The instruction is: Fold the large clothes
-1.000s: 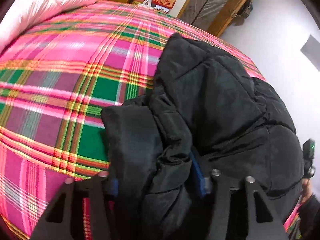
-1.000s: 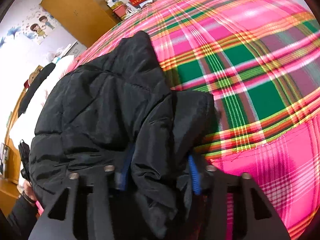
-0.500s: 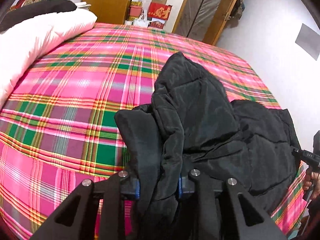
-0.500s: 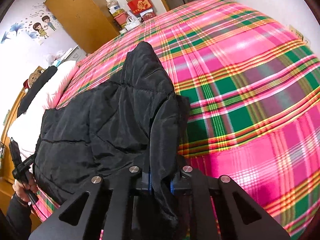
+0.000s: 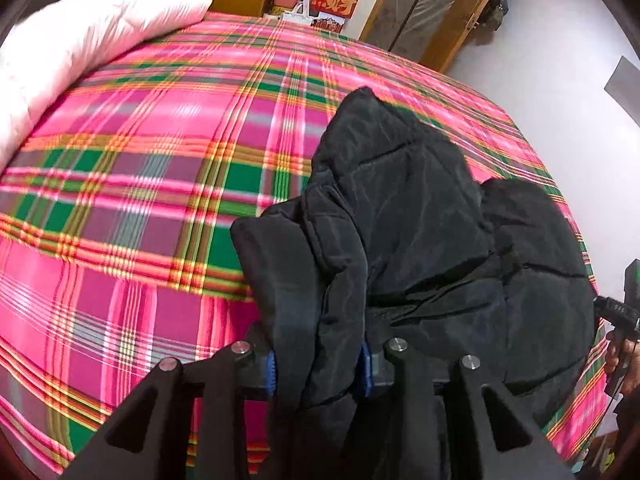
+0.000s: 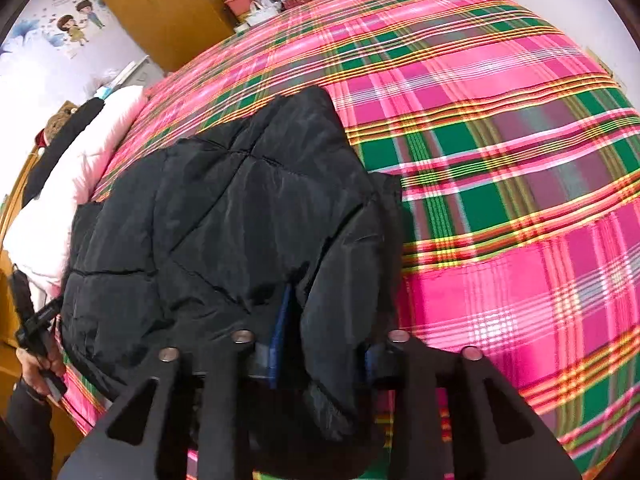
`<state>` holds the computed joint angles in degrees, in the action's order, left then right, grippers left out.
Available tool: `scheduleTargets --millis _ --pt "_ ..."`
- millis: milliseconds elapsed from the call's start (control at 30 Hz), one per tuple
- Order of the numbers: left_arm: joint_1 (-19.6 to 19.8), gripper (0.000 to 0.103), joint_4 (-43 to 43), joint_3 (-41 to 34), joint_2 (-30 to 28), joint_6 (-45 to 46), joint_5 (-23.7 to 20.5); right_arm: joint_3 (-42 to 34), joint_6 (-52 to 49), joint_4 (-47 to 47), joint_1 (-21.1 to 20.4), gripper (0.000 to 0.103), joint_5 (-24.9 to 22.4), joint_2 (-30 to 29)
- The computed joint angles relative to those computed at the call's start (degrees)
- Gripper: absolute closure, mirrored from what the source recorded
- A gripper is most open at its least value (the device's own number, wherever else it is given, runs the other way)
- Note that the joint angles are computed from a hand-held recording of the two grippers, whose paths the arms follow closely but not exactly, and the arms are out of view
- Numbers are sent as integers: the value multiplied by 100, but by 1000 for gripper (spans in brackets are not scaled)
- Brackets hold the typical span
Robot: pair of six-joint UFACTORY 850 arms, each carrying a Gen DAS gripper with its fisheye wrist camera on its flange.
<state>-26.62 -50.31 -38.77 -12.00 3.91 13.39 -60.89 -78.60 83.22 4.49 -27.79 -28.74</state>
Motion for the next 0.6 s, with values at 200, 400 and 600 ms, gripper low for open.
scheduleTargets --millis 200,400,600 --pt "40 69 947 53 -146 -900 171 119 -794 1209 -612 45 -1356 -366" --pt "152 66 1875 141 -222 -1798 309 -648 13 500 -248 30 -1105 -1070" --pt "254 63 2570 218 -292 -2467 473 -1072 351 1 -204 30 -1367 -1368"
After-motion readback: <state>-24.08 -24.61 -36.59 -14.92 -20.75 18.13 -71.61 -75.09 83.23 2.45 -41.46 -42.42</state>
